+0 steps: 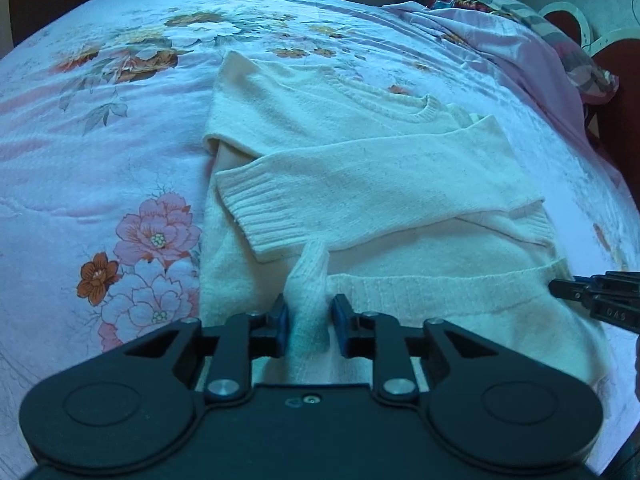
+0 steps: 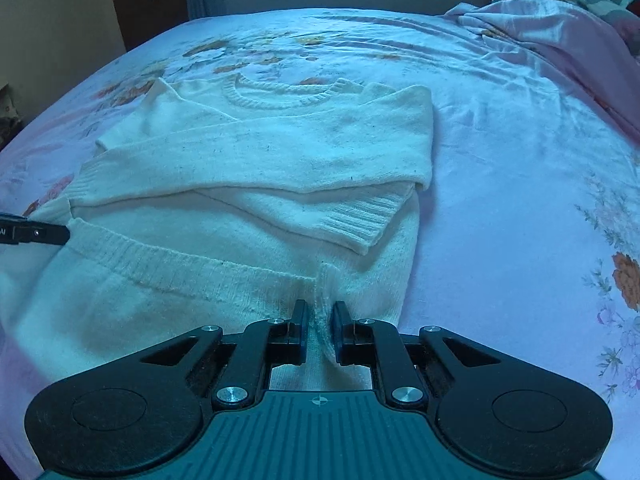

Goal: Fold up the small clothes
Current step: 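Carry the held hem over onto the collar with both grippers, then open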

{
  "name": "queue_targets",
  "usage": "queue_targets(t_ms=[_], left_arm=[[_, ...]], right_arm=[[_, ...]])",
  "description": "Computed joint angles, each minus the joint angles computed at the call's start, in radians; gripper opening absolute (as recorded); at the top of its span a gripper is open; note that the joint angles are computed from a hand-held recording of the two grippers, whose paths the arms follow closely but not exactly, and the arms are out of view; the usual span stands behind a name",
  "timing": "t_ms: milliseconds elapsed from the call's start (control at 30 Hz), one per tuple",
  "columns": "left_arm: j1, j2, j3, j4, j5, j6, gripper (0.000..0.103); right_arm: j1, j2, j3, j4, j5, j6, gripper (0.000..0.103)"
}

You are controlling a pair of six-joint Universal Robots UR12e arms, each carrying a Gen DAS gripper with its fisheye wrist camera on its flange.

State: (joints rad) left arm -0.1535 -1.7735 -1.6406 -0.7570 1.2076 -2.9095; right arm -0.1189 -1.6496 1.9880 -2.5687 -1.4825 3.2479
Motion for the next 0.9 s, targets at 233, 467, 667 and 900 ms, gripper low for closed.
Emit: queue_targets(t_ms=[233,467,667,900], left_arm=[[-0.023,0.014,-0.012,0.048,0.063,0.014,0.011],[-0.012,0.046,-0.037,0.166,-0.004,-0.003,0.006],[-0.004,0.028,-0.008,0.248,-0.043,-0.078,0.006],[-0.034,-0.110,0.171,0.276,-0.008,-0.160,0.006]], right_arm=[[-0.004,-0.028,0.010,-0.016,0.015,0.053,0.003],[-0.005,-0.066,0.028,-0.096,0.002,0.089,0.003],[-0.026,-0.075,0.024,-0.195,0.009,0.166,0.003],[-0.070,0.058,-0.104,-0.249,0.014,0.175,0.003]])
